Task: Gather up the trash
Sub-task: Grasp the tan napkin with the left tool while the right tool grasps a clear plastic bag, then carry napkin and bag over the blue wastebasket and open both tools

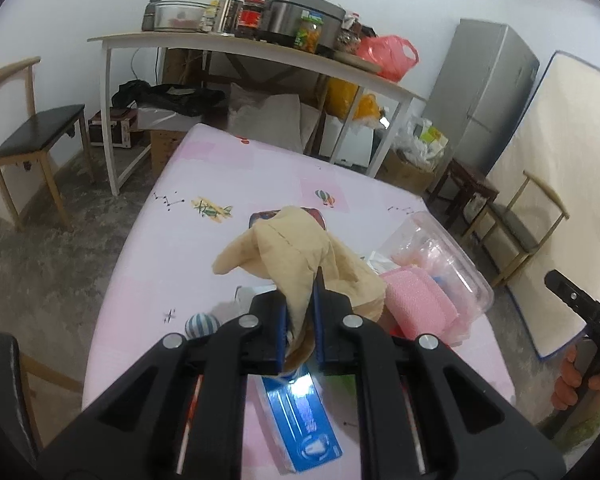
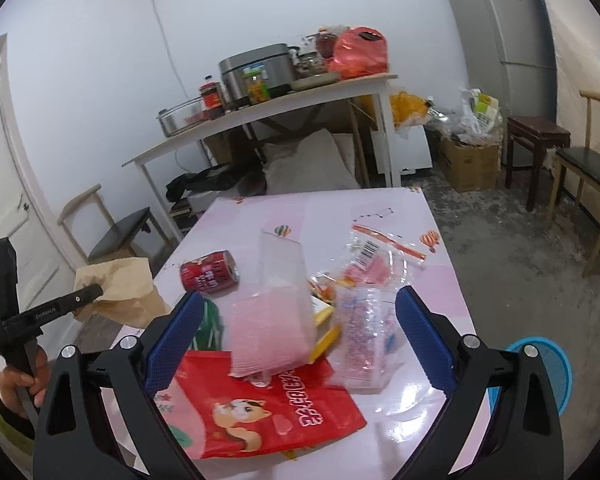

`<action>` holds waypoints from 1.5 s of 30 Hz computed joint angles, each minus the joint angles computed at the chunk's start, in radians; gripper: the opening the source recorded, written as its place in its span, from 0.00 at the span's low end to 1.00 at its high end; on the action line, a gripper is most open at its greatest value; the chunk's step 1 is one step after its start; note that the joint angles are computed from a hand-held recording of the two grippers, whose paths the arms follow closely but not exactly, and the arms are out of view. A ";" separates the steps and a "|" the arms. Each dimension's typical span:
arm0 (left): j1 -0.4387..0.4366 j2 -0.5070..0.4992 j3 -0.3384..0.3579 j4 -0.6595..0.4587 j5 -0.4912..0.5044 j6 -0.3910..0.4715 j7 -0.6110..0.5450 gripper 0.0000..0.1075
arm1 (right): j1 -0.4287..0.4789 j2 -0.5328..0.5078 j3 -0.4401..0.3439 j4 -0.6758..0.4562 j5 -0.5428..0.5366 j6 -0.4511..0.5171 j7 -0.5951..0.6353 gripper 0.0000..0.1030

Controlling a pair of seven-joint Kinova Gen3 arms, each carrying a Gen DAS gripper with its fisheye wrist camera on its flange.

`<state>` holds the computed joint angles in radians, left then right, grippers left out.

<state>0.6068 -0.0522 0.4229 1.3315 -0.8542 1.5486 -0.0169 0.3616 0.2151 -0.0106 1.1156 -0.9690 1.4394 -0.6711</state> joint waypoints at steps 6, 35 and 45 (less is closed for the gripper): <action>-0.001 -0.041 0.037 0.063 0.018 -0.017 0.082 0.09 | 0.030 -0.018 -0.044 0.000 0.038 -0.031 -0.055 0.83; 0.067 0.002 0.082 0.066 0.003 -0.022 0.181 0.09 | -0.011 0.502 -0.183 -0.382 0.216 0.291 -0.722 0.41; 0.151 0.023 0.061 0.042 -0.063 0.035 0.227 0.09 | 0.060 0.473 -0.183 -0.375 0.185 0.291 -0.660 0.30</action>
